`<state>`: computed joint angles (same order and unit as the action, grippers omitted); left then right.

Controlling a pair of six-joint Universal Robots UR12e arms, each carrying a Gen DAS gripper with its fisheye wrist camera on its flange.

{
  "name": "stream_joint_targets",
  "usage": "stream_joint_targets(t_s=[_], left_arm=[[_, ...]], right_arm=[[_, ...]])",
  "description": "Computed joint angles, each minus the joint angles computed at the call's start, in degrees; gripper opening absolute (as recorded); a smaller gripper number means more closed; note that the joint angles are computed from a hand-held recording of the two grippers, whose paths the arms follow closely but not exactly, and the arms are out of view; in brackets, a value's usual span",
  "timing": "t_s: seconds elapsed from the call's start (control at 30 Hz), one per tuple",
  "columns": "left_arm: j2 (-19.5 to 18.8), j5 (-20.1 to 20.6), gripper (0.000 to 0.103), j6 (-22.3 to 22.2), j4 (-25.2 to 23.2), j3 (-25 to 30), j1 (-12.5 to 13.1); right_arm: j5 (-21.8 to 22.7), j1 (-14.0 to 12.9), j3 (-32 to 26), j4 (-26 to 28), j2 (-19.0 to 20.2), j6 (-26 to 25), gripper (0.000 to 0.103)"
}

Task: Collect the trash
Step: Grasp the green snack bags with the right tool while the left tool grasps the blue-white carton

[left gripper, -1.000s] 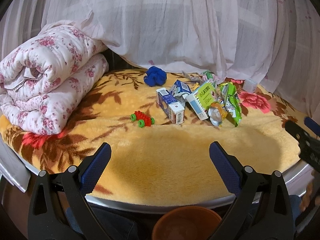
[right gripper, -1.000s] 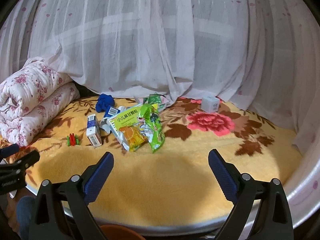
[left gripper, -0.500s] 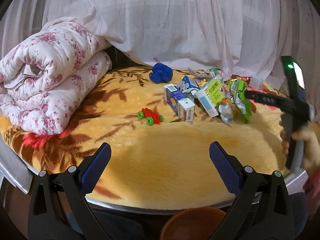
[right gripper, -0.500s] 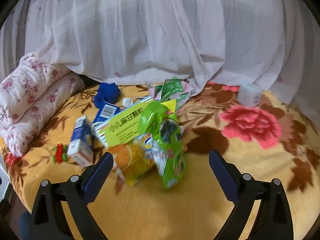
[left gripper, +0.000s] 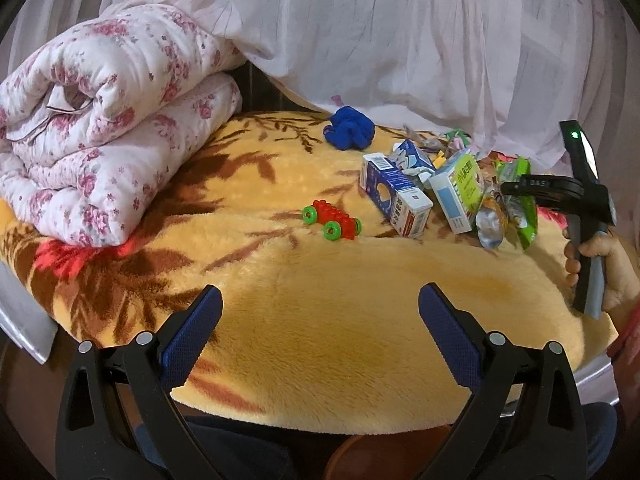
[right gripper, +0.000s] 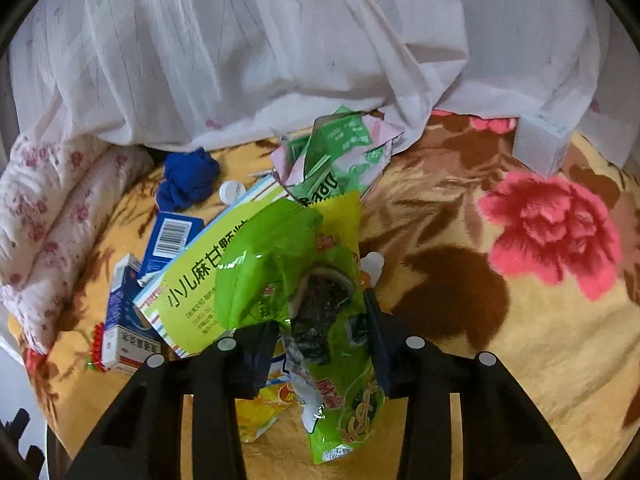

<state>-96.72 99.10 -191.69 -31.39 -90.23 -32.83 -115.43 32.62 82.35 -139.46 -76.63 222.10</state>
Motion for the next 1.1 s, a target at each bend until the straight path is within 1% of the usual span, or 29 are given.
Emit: stream_joint_targets(t_s=[0.1,0.27,0.33,0.43,0.53,0.57,0.7,0.8,0.87,0.9,0.97,1.1], left_arm=[[-0.04,-0.42,0.096,0.22,-0.13,0.01,0.00],[0.30,-1.68,0.096,-0.04,-0.15,-0.18,0.13],[0.39,-2.04,0.096,0.05,-0.36,-0.11,0.05],[0.29,-2.70,0.096,0.27,-0.24,0.19,-0.07],[-0.60,-4.24,0.096,0.59,-0.30,1.47,0.04],[-1.05,-5.18,0.096,0.75,-0.87,2.21,0.17],[-3.73,-9.77,0.096,0.87,-3.88,6.41,0.96],[-6.36,-12.41,0.096,0.55,-6.36,10.12,1.37],[-8.37,-16.02,0.096,1.25,-8.84,12.91,1.88],[-9.54,-16.47,0.096,1.43,-10.76,14.64,1.89],[-11.76,-16.95,0.096,1.56,-14.07,17.88,1.82],[-15.33,-16.97,0.096,-1.44,-19.08,23.18,1.91]], right_arm=[[-0.96,0.57,0.73,-0.94,-0.73,-0.08,0.036],[-3.53,2.22,0.51,0.13,-1.70,-1.59,0.036],[-5.18,3.18,-0.04,1.27,-1.80,-2.18,0.036],[-8.80,5.03,-1.50,5.60,-1.73,-1.35,0.036],[-11.45,6.73,-1.57,6.53,-1.94,-1.23,0.036],[-11.61,7.18,-1.30,6.15,-2.16,-1.04,0.036],[-12.97,8.98,-0.03,4.48,-3.06,-0.07,0.036],[-14.36,10.35,1.10,3.13,-3.82,0.18,0.036],[-16.21,11.16,1.05,3.55,-3.78,0.30,0.036],[-17.19,11.48,1.00,3.83,-3.77,0.13,0.036],[-17.66,11.83,1.02,3.84,-3.79,0.07,0.036],[-17.66,12.19,1.12,3.59,-3.85,-0.53,0.037]])
